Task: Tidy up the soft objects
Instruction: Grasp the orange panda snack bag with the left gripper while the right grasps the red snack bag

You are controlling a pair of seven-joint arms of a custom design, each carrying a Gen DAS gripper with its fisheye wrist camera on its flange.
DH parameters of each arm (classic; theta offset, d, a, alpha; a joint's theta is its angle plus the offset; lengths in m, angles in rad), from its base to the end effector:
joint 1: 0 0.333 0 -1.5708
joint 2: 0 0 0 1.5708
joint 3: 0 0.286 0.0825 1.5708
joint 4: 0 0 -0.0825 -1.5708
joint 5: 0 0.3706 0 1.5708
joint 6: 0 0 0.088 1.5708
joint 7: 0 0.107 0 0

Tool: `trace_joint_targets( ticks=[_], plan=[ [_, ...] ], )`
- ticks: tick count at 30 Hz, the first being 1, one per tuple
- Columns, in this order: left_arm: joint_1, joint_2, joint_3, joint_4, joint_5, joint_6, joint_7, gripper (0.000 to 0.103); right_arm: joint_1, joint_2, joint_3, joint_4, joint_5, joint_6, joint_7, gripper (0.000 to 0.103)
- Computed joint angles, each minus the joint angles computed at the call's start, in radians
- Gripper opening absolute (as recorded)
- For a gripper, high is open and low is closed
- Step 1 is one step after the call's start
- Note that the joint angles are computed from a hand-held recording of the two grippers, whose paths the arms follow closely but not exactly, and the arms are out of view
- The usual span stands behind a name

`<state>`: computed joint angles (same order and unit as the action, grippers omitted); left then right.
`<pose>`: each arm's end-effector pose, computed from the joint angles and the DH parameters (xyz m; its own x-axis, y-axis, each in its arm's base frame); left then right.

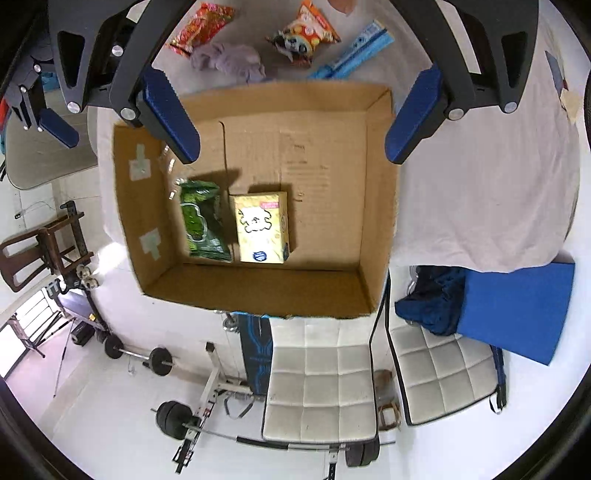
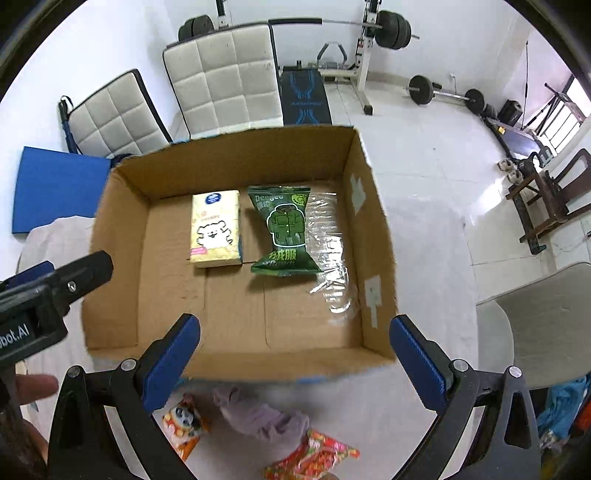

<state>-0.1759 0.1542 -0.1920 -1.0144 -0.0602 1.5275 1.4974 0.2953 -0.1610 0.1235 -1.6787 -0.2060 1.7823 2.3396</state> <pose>0.5184 -0.1923 0.7564 -0.3131 -0.9433 0.1102 -0.9016 0.2587 -0.3467 0.4749 0.1981 0.6518 -0.3234 -0.9461 -0.0166 -0.8885 0.3097 -0.3387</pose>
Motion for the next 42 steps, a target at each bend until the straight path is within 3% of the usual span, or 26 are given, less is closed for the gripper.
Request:
trace_joint_targets(
  ticks=[10,13,18,24,30,36,42],
  plan=[
    [0.005,-0.187,-0.001,-0.134,-0.002,0.035,0.024,0.103,0.02,-0.097,0.042,0.048,-0.018,-0.08,0.01,0.103],
    [0.01,-0.255,0.004,-0.219,-0.008,0.066,0.025,0.103,0.023,-0.142,0.029,0.011,0.051,-0.071,0.011,0.103],
    [0.011,-0.392,-0.001,-0.423,0.049,0.101,0.045,0.103,0.015,-0.255,0.006,-0.171,0.192,-0.045,0.026,0.103],
    [0.01,-0.495,-0.001,-0.684,0.087,0.075,0.096,0.103,0.012,-0.397,-0.02,-0.465,0.36,-0.024,0.075,0.103],
    [0.022,-0.494,0.016,-0.83,0.068,0.059,0.1,0.103,0.014,-0.478,-0.025,-0.695,0.488,0.035,0.155,0.102],
    [0.013,-0.445,0.019,-0.85,0.031,0.081,0.154,0.103,0.021,-0.495,-0.03,-0.809,0.547,0.111,0.196,0.102],
    [0.013,-0.338,0.024,-0.793,-0.044,0.035,0.189,0.103,0.042,-0.452,-0.046,-0.828,0.582,0.139,0.172,0.085]
  ],
)
